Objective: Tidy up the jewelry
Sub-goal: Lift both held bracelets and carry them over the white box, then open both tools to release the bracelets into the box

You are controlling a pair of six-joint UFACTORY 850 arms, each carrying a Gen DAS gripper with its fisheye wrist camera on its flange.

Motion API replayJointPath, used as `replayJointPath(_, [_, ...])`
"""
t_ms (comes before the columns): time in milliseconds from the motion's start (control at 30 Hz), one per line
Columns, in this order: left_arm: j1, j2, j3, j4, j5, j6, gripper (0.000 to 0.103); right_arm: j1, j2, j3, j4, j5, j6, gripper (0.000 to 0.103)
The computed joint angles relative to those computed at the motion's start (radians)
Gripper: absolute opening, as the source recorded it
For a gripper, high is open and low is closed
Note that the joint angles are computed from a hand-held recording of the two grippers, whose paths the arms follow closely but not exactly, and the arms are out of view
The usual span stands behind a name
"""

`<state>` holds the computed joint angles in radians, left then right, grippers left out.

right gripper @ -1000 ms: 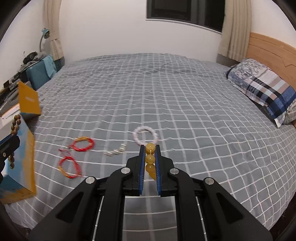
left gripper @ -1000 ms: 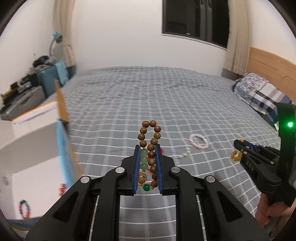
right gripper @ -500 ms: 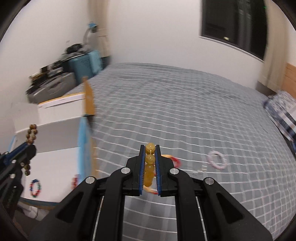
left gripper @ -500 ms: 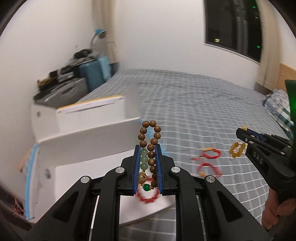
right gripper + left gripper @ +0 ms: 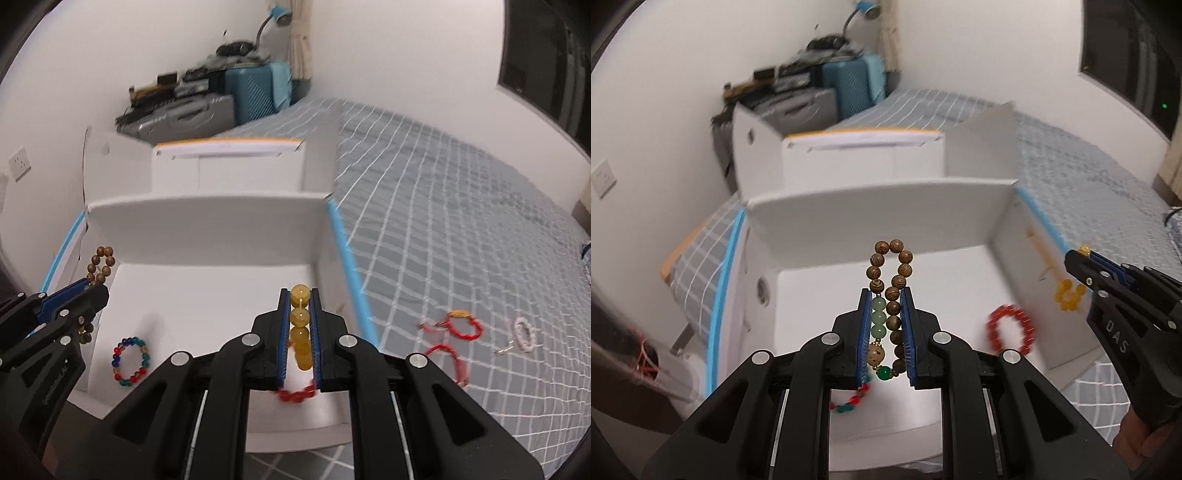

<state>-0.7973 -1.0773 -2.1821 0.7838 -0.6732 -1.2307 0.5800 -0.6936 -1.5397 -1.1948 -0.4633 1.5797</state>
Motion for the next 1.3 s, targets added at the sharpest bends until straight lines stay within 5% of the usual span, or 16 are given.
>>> replayJointPath(367, [0.043,-0.078,-0.077,-0.236,-0.078,0.177,0.015,-0.022,-0.131,-0.150,0.464,0.003,-0.432,0.009])
replayJointPath(833, [0.042,-0.093,-0.108,-0.243,-0.100,0.194,0.020,-0.027,-0.146,-0.160,0.539,0.015,-0.503,0.010])
replayJointPath(900, [0.040,-0.084,-0.096,-0.227,-0.098,0.176,0.027,-0.028,-0.136,-0.149,0.553,0.029,-0.515,0.022])
replayJointPath(967, [0.036,-0.065,-0.069,-0.182,-0.086,0.126,0.052,-0.030,-0.115,-0.124,0.520,0.055,-0.474,0.054])
replayJointPath(1133, [0.007,-0.041,-0.054,-0.046,-0.084,0.029,0.081,-0.036,-0.035,-0.024,0.259,0.077,-0.216,0.080])
replayJointPath(1300, [-0.031,-0.086,-0.162,0.006,-0.092,0.037,0.096,-0.072,0.057,0.087,0.050,0.064,0.002,0.092])
